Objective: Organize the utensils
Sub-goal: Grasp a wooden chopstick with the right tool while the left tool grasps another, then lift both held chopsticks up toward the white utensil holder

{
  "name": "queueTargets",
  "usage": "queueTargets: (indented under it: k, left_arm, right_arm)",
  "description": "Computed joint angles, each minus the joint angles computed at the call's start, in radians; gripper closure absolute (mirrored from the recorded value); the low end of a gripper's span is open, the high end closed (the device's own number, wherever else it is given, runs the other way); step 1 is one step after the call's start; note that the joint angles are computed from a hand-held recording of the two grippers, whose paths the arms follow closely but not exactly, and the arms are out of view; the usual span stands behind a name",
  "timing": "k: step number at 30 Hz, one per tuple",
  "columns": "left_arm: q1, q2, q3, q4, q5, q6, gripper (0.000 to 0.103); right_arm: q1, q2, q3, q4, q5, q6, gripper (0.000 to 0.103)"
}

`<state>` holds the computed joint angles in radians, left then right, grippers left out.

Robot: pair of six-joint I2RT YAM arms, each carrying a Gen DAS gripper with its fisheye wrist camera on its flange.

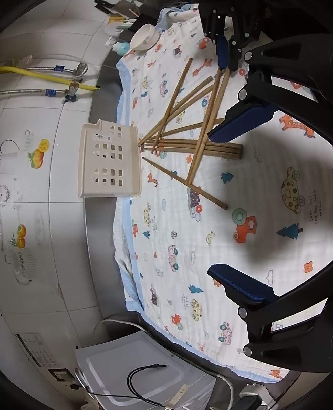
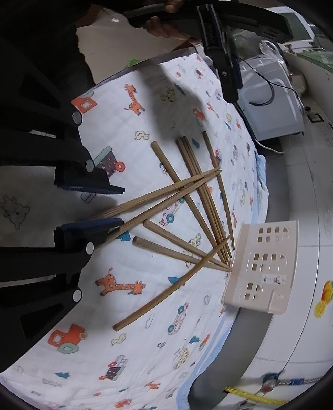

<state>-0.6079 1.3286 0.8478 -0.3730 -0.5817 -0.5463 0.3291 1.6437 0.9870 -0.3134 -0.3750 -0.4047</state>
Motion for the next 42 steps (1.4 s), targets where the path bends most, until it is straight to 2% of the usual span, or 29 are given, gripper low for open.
queueTargets:
  k: [4, 7, 8, 15, 18, 25, 27, 29, 31, 32, 38, 42]
  left_arm:
    - [0.035, 0.009, -0.009, 0.021, 0.048, 0.024, 0.009]
    - [0.071, 0.036, -0.006, 0.048, 0.089, 0.067, 0.013]
    - [0.084, 0.051, -0.001, 0.057, 0.1, 0.081, 0.017]
    - [0.166, 0.166, 0.037, 0.13, 0.207, 0.179, 0.041]
    - [0.18, 0.204, 0.043, 0.167, 0.242, 0.211, 0.044]
    - [0.223, 0.289, 0.072, 0.187, 0.317, 0.232, 0.059]
    - [0.234, 0.301, 0.072, 0.195, 0.346, 0.24, 0.071]
    - [0.24, 0.306, 0.067, 0.207, 0.371, 0.245, 0.078]
    - [0.231, 0.32, 0.072, 0.209, 0.355, 0.262, 0.079]
    - [0.229, 0.327, 0.075, 0.208, 0.351, 0.268, 0.085]
    - [0.239, 0.338, 0.087, 0.196, 0.366, 0.269, 0.087]
    - [0.236, 0.352, 0.109, 0.178, 0.353, 0.271, 0.092]
  right_arm:
    - [0.007, 0.005, -0.004, 0.014, 0.005, -0.046, 0.086]
    - [0.013, 0.012, -0.003, 0.022, 0.021, -0.074, 0.089]
    - [0.014, 0.018, 0.001, 0.019, 0.022, -0.083, 0.092]
    - [0.021, 0.028, -0.006, 0.043, 0.033, -0.11, 0.093]
    - [0.018, 0.017, -0.016, 0.051, 0.024, -0.113, 0.095]
    - [-0.012, -0.057, -0.043, 0.048, -0.072, -0.032, 0.096]
    - [-0.012, -0.096, -0.056, 0.052, -0.093, -0.007, 0.096]
    - [-0.009, -0.133, -0.067, 0.059, -0.103, 0.021, 0.096]
    - [-0.01, -0.158, -0.064, 0.062, -0.119, 0.047, 0.096]
    - [-0.008, -0.175, -0.065, 0.068, -0.123, 0.062, 0.096]
    - [-0.022, -0.215, -0.012, 0.063, -0.169, 0.148, 0.096]
    - [-0.014, -0.229, 0.019, 0.072, -0.166, 0.199, 0.096]
